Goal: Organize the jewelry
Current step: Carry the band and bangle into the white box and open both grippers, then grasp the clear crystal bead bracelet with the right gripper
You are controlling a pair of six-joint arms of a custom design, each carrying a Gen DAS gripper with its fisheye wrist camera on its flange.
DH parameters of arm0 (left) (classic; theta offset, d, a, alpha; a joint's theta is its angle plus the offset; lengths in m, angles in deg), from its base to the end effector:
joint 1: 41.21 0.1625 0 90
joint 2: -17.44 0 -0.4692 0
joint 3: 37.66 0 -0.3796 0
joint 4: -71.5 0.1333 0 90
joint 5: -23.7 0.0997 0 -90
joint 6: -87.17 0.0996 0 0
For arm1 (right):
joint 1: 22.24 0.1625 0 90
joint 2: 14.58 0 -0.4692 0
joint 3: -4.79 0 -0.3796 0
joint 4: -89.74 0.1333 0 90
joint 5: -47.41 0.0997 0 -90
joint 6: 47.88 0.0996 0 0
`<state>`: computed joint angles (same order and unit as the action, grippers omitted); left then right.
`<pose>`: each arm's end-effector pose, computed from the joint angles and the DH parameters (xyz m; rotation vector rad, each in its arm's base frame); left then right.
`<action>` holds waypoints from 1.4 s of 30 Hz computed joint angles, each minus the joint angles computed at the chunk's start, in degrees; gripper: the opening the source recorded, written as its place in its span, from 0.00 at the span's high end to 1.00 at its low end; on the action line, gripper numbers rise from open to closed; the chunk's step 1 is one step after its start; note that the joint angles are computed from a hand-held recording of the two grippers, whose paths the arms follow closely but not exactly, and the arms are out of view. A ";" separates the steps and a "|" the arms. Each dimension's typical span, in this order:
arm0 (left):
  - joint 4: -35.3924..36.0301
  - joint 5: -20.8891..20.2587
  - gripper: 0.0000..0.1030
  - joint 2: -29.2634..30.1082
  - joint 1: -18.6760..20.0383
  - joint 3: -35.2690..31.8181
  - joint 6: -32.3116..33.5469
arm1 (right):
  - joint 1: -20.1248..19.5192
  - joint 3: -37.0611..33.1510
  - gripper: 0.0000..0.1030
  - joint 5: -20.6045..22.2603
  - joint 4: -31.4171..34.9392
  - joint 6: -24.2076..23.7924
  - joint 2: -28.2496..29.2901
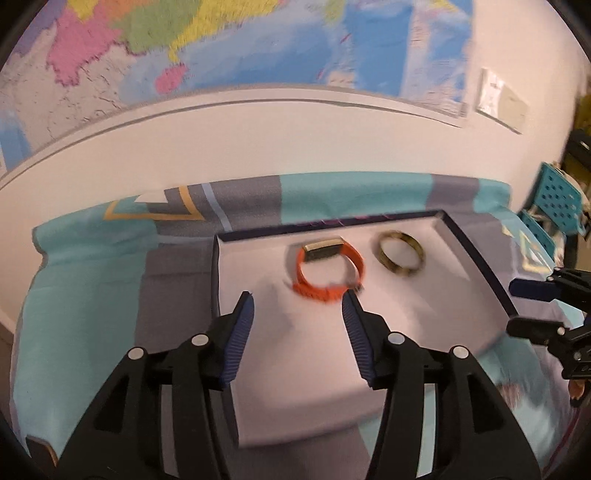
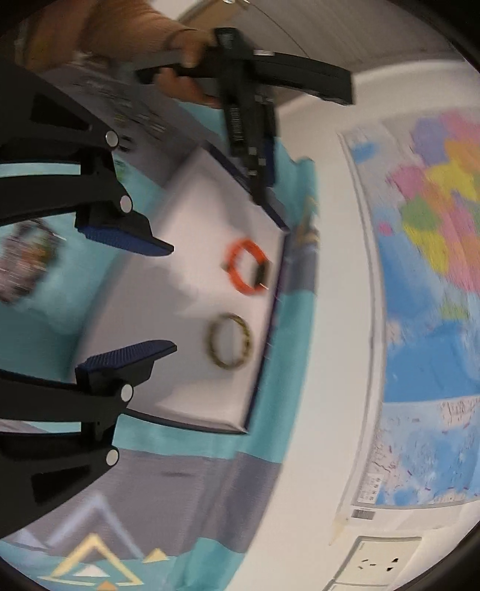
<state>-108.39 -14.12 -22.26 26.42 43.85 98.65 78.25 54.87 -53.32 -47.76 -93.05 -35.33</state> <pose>-0.0917 -0.7798 0.2425 0.1733 2.1520 -1.0346 0.2758 -0.8591 0.0809 1.2920 -2.5389 0.3551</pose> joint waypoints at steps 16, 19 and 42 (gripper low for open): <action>-8.91 -1.33 0.46 -2.91 -3.86 17.28 -0.57 | -2.08 23.98 0.52 -3.93 -14.58 -2.47 -9.30; -9.11 -1.65 0.46 -2.85 -4.12 18.65 -1.86 | -2.04 24.92 0.52 -4.46 -16.55 -3.40 -9.16; -7.03 -4.79 0.43 -1.77 -5.07 19.43 -0.55 | -2.40 25.08 0.93 -2.06 -16.07 -2.96 -10.23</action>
